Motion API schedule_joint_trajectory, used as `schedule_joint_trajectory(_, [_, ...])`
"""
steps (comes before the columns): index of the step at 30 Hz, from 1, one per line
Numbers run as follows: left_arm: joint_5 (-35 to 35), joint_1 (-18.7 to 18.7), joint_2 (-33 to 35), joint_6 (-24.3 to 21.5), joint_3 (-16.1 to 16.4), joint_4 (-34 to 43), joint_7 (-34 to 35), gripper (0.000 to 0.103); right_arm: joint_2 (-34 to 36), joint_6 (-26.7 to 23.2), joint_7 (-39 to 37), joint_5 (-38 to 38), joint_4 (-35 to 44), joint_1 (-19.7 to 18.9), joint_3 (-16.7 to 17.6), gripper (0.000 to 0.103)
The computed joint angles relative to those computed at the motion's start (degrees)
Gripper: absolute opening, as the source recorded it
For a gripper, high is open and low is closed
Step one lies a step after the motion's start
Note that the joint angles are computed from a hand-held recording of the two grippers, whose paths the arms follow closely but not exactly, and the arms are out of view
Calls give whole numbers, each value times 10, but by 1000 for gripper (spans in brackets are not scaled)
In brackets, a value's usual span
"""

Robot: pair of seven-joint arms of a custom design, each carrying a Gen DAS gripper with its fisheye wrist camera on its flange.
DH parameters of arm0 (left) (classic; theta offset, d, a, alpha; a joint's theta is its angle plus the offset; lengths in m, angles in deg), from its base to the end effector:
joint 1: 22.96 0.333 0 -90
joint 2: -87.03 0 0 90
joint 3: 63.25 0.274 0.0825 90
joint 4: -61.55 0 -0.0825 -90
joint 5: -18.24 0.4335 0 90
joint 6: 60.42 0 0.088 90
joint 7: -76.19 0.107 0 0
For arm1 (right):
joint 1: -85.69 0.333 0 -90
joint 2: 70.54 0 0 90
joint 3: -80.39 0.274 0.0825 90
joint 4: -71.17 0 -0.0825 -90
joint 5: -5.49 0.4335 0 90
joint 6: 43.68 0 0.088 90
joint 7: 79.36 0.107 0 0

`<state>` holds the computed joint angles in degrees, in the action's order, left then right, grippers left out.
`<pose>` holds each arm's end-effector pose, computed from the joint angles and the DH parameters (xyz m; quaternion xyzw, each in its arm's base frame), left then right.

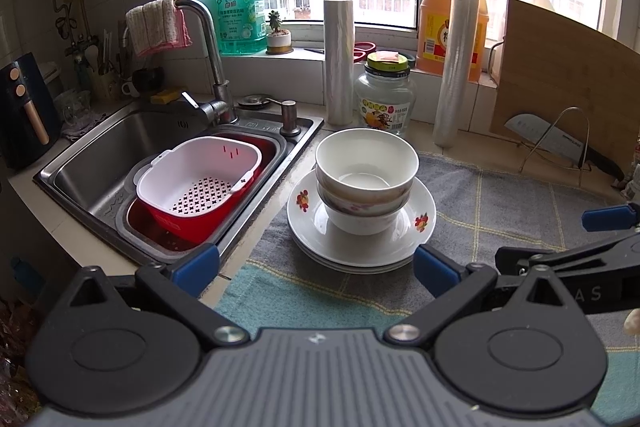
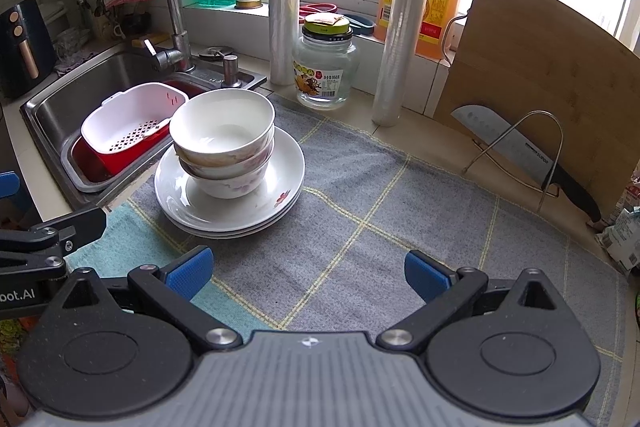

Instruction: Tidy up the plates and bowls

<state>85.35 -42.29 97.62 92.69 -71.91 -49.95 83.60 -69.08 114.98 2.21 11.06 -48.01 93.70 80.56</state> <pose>0.5740 -0.3335 0.3670 -0.6474 0.6303 -0.2899 0.3156 0.6337 0.0869 0.4246 -0.7351 0.5940 -0.2083 0.2519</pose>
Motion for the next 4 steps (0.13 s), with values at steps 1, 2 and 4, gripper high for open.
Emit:
schedule_joint_trajectory(1, [-2,0,1,0,0,1,2,102,0,0,4,-5,0,0,0,103])
schedule_joint_trajectory(2, [-4,0,2,0,0,2,3,102,0,-1,6,-7,0,0,0,103])
schedule_joint_trajectory(4, [-4,0,3,1,1,3,5,102,1,-1,7,-8,1,0,0,103])
